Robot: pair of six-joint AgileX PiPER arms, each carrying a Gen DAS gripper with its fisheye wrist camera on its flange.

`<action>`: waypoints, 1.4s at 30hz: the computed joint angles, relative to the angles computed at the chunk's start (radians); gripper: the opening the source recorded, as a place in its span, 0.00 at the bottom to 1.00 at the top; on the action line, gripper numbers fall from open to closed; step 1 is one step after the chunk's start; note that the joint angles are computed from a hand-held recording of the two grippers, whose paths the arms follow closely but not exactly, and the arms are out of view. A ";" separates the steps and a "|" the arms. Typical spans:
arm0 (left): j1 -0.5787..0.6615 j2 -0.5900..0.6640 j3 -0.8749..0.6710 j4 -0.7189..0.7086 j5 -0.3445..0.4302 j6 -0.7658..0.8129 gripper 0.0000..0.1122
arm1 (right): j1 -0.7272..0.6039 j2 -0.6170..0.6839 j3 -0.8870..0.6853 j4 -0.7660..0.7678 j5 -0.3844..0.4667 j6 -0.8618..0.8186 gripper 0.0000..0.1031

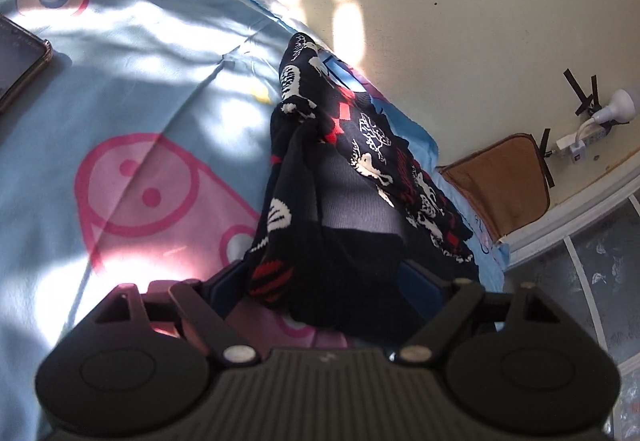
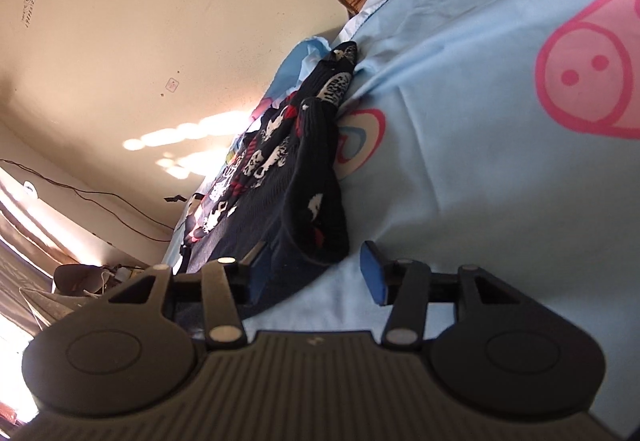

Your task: Fold small clothes

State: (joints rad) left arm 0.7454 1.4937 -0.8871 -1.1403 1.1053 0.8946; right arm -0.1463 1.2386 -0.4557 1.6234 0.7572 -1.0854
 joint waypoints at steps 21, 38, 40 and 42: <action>-0.262 0.369 -0.696 -0.031 -0.115 -0.515 0.18 | 0.199 0.438 -0.785 -0.082 -0.179 0.192 0.13; -0.379 0.603 -0.918 0.000 -0.465 -0.555 0.50 | 0.254 0.781 -1.125 -0.177 -0.474 0.349 0.45; -0.406 0.559 -0.881 -0.046 -0.486 -0.469 0.51 | 0.284 0.743 -1.095 -0.088 -0.447 0.199 0.45; -0.459 0.555 -0.910 0.061 -0.492 -0.509 0.52 | 0.328 0.749 -1.114 -0.155 -0.423 0.209 0.45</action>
